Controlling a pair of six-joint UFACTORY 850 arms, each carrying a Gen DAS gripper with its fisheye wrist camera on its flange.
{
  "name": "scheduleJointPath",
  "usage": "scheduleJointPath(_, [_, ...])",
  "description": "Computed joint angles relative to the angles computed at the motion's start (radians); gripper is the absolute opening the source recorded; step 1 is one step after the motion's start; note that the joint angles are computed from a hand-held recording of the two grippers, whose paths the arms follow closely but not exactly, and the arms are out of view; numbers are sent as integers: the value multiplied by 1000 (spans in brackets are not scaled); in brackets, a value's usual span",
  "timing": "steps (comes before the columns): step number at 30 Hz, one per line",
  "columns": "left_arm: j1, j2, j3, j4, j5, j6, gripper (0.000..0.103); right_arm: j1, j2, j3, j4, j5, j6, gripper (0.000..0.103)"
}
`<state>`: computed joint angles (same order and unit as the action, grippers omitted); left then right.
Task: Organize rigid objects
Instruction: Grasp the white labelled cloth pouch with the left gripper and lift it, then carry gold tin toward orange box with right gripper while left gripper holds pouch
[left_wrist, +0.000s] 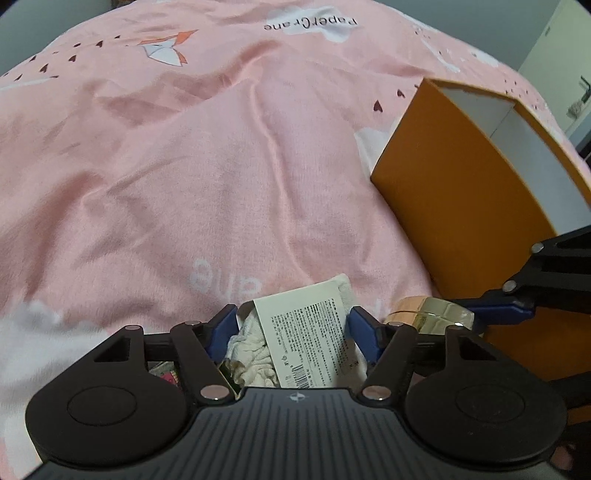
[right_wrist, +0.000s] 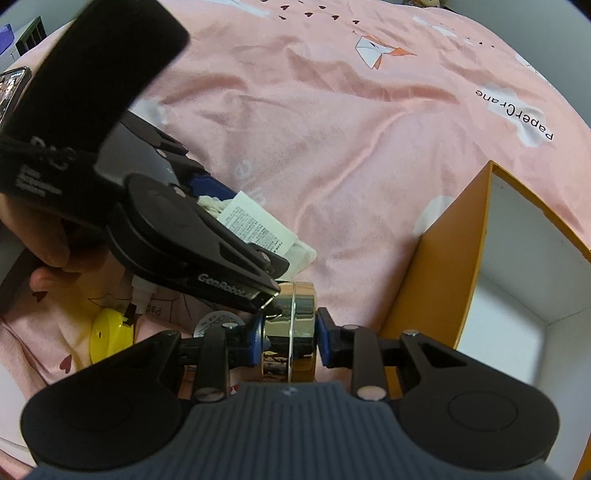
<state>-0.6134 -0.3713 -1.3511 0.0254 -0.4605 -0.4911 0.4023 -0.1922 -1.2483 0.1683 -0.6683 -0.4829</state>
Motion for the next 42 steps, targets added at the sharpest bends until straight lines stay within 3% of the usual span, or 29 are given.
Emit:
scheduleJointPath(2, [-2,20,12,2,5,-16,53,2,-1,0,-8,2,16,28])
scheduleJointPath(6, [7,80,65,-139,51,98,49,4,-4,-1,-11,10,44,28])
scheduleJointPath(9, [15,109,100,-316,62,246,40,4,-4,3,-10,18,49,28])
scheduleJointPath(11, [20,121,121,-419,69,330,38,4,-2,6,-11,20,45,28])
scheduleJointPath(16, [3,111,123,-292,73,200,37,5,6,17,-9,26,31,28])
scheduleJointPath(20, [18,94,130,-432,100,287,37,4,5,19,2,28,18,28])
scheduleJointPath(23, [16,80,128,-445,110,270,36,1,6,19,11,30,11,28])
scheduleJointPath(30, [-24,115,154,-205,168,-20,30,0,20,30,17,43,16,28])
scheduleJointPath(35, [-59,153,164,157,155,-401,29,-13,69,66,74,74,28,28])
scheduleJointPath(42, [-96,204,175,458,170,-723,30,-48,175,126,198,158,24,28])
